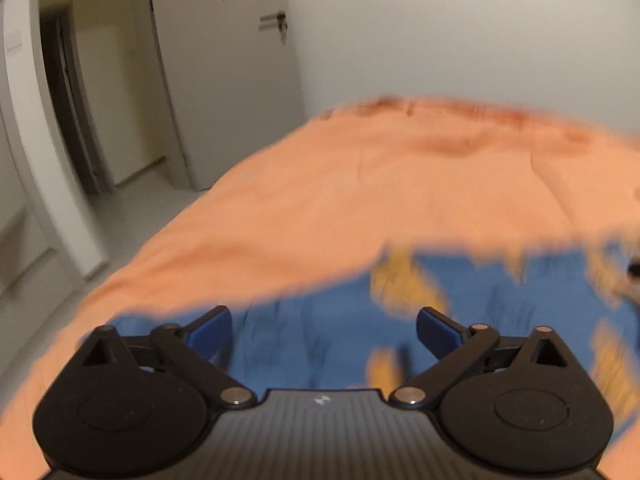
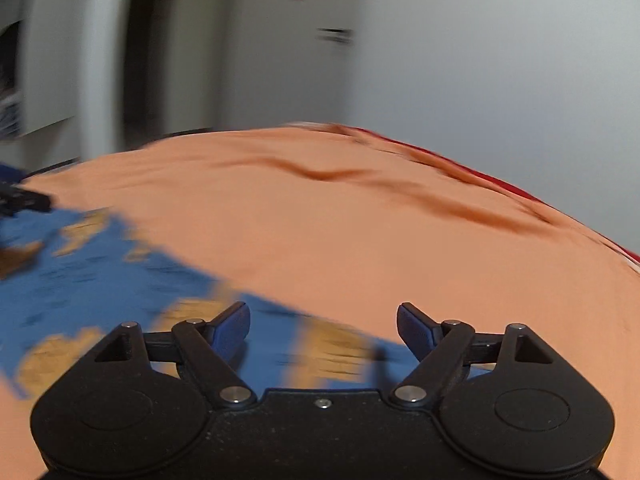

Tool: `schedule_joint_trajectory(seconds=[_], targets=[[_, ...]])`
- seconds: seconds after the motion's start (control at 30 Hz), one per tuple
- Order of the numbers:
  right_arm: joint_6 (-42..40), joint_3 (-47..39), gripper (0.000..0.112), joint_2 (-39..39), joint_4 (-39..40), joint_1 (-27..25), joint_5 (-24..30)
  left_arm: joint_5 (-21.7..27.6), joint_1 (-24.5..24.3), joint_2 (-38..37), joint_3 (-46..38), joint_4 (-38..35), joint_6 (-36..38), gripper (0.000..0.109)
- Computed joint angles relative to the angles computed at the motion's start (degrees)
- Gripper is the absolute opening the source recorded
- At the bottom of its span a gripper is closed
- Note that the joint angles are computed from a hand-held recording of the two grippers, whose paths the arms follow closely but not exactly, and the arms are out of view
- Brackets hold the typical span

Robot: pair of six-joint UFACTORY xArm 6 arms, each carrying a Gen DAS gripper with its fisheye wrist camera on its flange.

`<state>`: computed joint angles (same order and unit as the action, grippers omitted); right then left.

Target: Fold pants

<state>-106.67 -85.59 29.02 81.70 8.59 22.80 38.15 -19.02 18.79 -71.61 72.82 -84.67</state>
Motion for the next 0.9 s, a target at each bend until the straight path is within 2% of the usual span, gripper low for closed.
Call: schedule_joint_trajectory(seconds=[0.03,0.07,0.13,0.17,0.23,0.3,0.33,0.37,0.47,0.5,0.57,0.67,0.7,0.73,0.77,0.83,0.9], targets=[[-3.9,2.4,0.084,-1.4,0.6,1.3,0.1,4.8,-1.2,0.2,1.0,-0.8,1.9,0.094],[-9.8,4.4,0.083,-2.2,2.4,2.8,-1.3,7.2,-1.5,-0.9,3.2,-1.1,1.4,0.097],[-15.6,5.5,0.084,-1.8,3.8,4.7,-6.7,5.5,0.7,-6.5,9.4,-3.4,-4.5,0.102],[-15.0,5.1,0.092,-1.2,4.5,4.0,-7.2,5.5,1.6,-9.3,11.9,-5.9,-6.2,0.101],[-6.4,2.8,0.099,0.5,2.0,2.9,-10.7,3.1,3.1,-14.9,17.1,-7.6,-11.0,0.092],[4.6,2.5,0.095,0.5,-5.5,2.4,-12.8,5.6,2.2,-18.6,19.9,-9.1,-19.1,0.103],[7.2,2.9,0.089,-0.4,-8.3,2.9,-12.7,6.3,1.8,-20.3,21.3,-8.5,-23.6,0.102],[7.7,3.3,0.088,-1.7,-9.1,3.3,-10.6,5.1,2.4,-22.2,23.1,-7.7,-27.0,0.102],[11.9,1.5,0.088,-3.1,-12.4,5.7,0.6,-0.3,5.3,-29.6,30.0,-4.0,-34.2,0.102],[14.4,-0.6,0.088,-2.4,-14.8,6.9,4.4,-0.6,5.7,-30.7,31.2,-3.4,-36.1,0.102],[19.1,-6.2,0.083,0.6,-19.9,10.0,11.2,-1.2,6.8,-33.5,34.2,-3.3,-39.6,0.102],[26.8,-19.1,0.078,8.7,-26.4,15.0,19.9,-6.3,10.5,-34.6,36.6,-0.3,-44.6,0.098],[29.4,-24.8,0.075,12.2,-28.8,16.4,22.7,-8.1,11.6,-34.6,36.9,1.8,-46.8,0.092],[31.9,-29.4,0.061,15.0,-30.8,17.4,25.2,-10.6,12.9,-34.5,37.2,4.4,-48.7,0.089],[35.2,-35.2,0.039,18.6,-33.8,18.3,28.2,-13.1,14.2,-34.0,37.1,7.3,-50.6,0.085],[40.8,-46.9,0.023,25.7,-40.1,19.5,34.0,-16.1,15.6,-32.7,36.3,12.5,-54.0,0.085],[42.0,-52.2,0.0,29.5,-44.8,20.5,34.4,-17.4,16.2,-31.8,35.5,15.1,-55.2,0.082]])
